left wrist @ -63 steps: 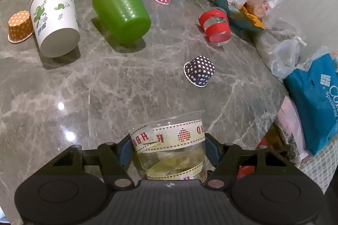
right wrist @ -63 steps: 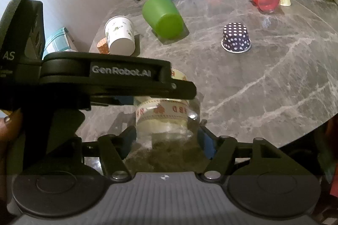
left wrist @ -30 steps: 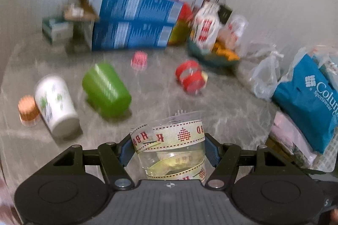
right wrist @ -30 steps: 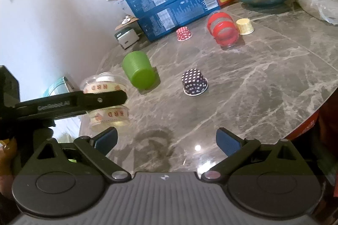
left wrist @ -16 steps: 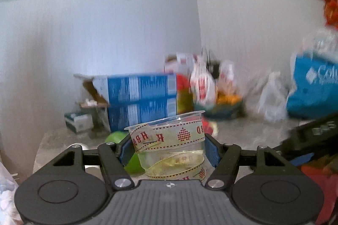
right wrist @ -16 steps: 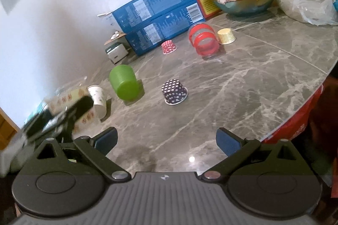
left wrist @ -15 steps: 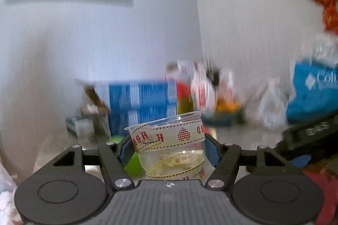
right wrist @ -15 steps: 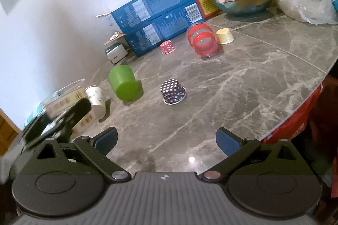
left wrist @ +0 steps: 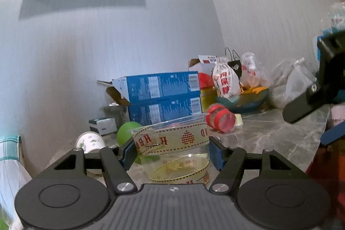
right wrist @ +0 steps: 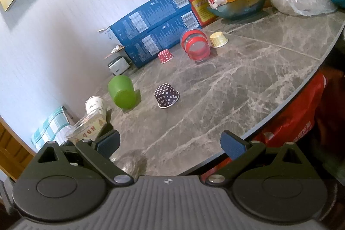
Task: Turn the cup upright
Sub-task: 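Rotate the held cup rim-up with the left gripper and lower it, then set the cup upright on the table and open the left gripper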
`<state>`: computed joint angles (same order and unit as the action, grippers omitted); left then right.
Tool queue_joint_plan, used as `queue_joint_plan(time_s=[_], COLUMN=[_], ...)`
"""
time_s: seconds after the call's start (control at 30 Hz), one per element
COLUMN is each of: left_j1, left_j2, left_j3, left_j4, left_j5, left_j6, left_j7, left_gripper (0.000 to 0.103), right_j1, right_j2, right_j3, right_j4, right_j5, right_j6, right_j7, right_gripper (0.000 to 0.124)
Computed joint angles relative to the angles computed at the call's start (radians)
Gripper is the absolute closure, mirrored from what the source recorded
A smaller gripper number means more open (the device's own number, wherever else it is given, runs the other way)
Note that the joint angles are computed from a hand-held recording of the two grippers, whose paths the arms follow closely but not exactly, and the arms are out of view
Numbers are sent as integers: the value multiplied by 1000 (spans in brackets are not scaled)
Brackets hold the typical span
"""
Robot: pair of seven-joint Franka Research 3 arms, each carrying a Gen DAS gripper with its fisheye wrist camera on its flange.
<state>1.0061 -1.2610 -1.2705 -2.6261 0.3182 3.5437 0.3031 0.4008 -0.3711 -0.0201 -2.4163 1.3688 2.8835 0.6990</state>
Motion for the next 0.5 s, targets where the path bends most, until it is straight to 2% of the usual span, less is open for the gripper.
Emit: queue_joint_plan(time_s=[0.23,0.37,0.47,0.5], left_j1=[-25,-24,-34,-34], left_j2=[36,25,33,46], left_j3=[-3,-6,-1,2], left_j4=[-19,-32,-45,-46], left_j5=[22,17,18,22], left_j6=[-24,-5,11,18], left_j7=[6,11,23,30], left_gripper=[32,32,29,24], right_j1=[-4,-5,-2,0], right_j2=[-11,-13,-14,-15], right_j3=[-3,5,7,8], right_j4=[-8,-11,-12,-12], right_j5=[15,4,-9,-15], right_j6=[-12,-10,-8,-6], right_j7=[-13,3,14,18], right_gripper=[23,23,23,23])
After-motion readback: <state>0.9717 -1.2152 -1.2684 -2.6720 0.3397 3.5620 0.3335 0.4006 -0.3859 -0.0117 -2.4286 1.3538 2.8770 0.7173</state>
